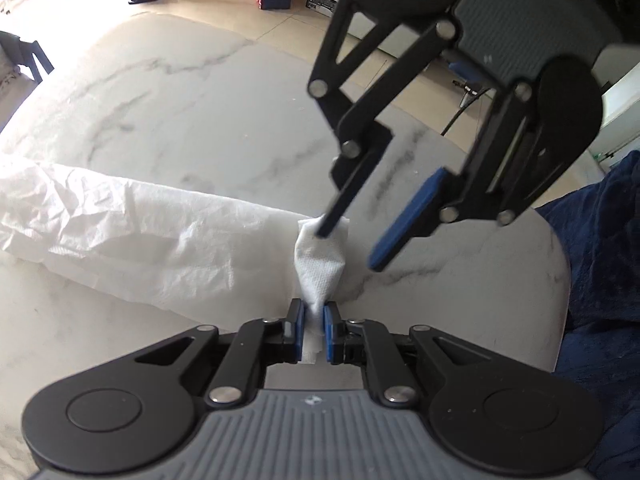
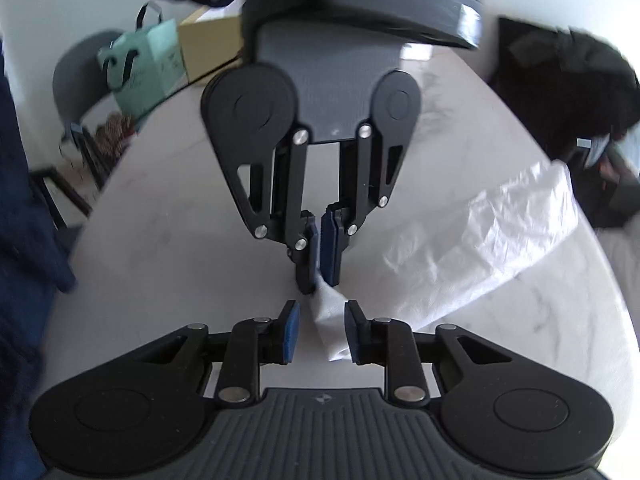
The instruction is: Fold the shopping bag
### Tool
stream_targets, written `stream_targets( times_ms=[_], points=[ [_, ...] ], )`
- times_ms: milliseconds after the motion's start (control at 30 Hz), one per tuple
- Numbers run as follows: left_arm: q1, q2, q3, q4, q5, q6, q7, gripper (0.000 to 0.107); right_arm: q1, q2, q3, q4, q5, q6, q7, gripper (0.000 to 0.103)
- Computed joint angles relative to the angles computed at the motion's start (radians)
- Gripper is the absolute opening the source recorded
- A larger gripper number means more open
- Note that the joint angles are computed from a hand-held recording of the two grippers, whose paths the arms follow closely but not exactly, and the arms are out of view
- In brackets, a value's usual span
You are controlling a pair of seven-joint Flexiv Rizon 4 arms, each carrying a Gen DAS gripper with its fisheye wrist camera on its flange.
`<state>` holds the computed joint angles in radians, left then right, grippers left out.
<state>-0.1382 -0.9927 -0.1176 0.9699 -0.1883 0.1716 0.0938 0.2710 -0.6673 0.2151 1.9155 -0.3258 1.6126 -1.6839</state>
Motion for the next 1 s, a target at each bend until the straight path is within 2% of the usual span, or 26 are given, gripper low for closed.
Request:
stream_targets(
  times_ms=[133, 233, 300, 400, 433, 467, 533, 633, 767, 867, 1000],
  points=[
    [-0.001, -0.011, 0.002, -0.021, -0.002, -0.026, -0.012, 0.009, -0.015, -0.004, 0.018, -0.01, -0.032, -0.053, -0.061, 0.026],
    [0.003, -0.008, 0.001, -0.015, -0.007, -0.027, -0.02, 0.009, 0.006, 0.001, -0.013, 0.01, -0.048, -0.064, -0.098, 0.026],
    [0.006, -0.007, 0.0, -0.01, -0.01, -0.028, -0.025, 0.009, 0.013, 0.003, -0.015, 0.009, -0.056, -0.077, -0.123, 0.033],
    [0.007, -0.012, 0.001, -0.02, -0.014, -0.046, -0.041, 0.009, 0.032, -0.001, -0.032, 0.016, -0.056, -0.059, -0.141, 0.032],
    [0.008, -0.017, 0.001, -0.028, -0.017, -0.056, -0.048, 0.009, 0.02, -0.007, -0.016, 0.007, -0.044, -0.063, -0.139, 0.029],
    [0.01, -0.023, 0.001, -0.039, -0.021, -0.069, -0.059, 0.009, 0.002, -0.012, -0.004, 0.001, -0.057, -0.069, -0.113, 0.021],
    [0.016, -0.03, 0.0, -0.049, -0.031, -0.085, -0.079, 0.009, -0.078, -0.036, 0.096, -0.048, 0.012, -0.133, -0.155, 0.021],
    [0.024, 0.002, -0.005, 0.013, -0.036, -0.035, -0.067, 0.011, -0.214, -0.059, 0.247, -0.117, 0.121, -0.256, -0.206, 0.019],
    [0.055, 0.07, -0.021, 0.141, -0.087, 0.075, -0.076, 0.012, -0.305, -0.103, 0.352, -0.236, 0.243, -0.434, -0.263, 0.011],
    [0.08, 0.129, -0.033, 0.253, -0.109, 0.167, -0.027, 0.012, -0.322, -0.123, 0.37, -0.315, 0.304, -0.554, -0.288, 0.01],
    [0.107, 0.199, -0.057, 0.393, -0.143, 0.314, 0.085, 0.013, -0.325, -0.128, 0.362, -0.376, 0.371, -0.657, -0.319, 0.01]
  ],
)
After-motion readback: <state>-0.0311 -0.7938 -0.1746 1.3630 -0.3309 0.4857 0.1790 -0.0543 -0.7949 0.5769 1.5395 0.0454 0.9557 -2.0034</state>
